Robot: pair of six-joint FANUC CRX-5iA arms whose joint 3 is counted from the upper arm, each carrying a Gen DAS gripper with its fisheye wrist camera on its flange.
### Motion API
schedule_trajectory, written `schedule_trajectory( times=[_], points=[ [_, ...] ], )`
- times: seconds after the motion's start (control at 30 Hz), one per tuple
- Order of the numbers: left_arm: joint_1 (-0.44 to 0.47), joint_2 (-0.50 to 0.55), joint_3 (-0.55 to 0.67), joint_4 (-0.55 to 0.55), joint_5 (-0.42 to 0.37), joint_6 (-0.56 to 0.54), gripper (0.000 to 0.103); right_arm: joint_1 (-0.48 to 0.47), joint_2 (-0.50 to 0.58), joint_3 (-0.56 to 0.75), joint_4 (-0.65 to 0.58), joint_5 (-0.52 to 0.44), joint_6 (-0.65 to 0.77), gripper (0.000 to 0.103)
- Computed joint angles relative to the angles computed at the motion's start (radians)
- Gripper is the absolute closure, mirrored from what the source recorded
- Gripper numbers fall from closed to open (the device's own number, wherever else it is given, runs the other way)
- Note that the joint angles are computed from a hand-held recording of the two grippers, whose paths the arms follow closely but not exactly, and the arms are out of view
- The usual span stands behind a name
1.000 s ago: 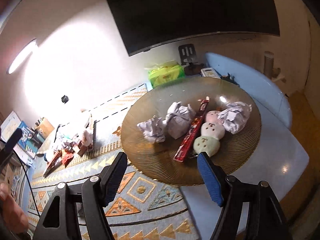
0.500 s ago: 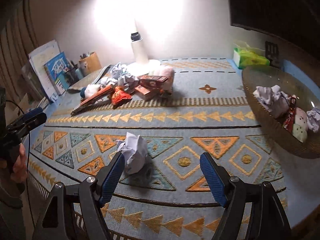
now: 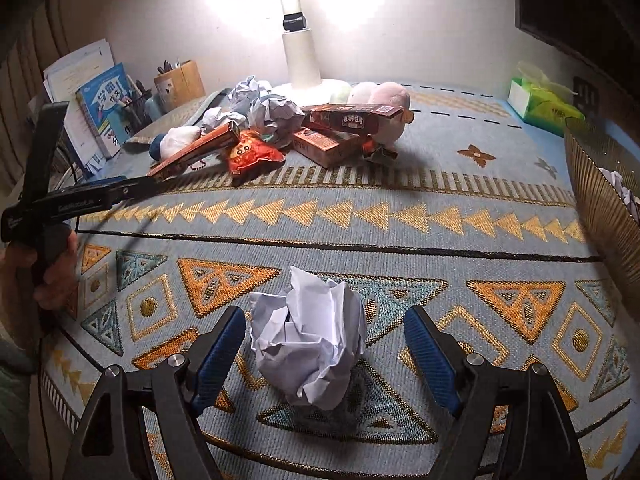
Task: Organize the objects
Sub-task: 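Grasp the long orange-red box with the left tool while the right tool grasps a paper ball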
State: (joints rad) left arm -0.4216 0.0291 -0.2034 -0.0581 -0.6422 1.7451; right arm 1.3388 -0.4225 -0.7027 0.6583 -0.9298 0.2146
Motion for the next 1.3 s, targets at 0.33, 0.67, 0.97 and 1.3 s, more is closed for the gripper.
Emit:
schedule_trajectory(
  times=[0.33,0.67,0.97,1.3],
  points=[
    [-0.013,0.041,0.032,0.075,-0.033,-0.138,0.065,0.005,-0.017,-0.02,0.017,0.016,-0.019,0.022],
    [0.036,-0.08,-0.147,0.385,-0.076,-0.338,0.088,0.001,-0.037,-0.034,0.019,0.036,-0.034,0.022],
    [0.03,-0.008,-0.149,0.474,0.067,-0.35,0.071,0.001,-0.033,-0.03,0.01,0.039,-0.014,0.02],
    [-0.064,0.016,-0.02,0.145,-0.006,-0.115,0.072,0.001,-0.042,-0.043,0.022,0.054,-0.034,0.019]
  ],
)
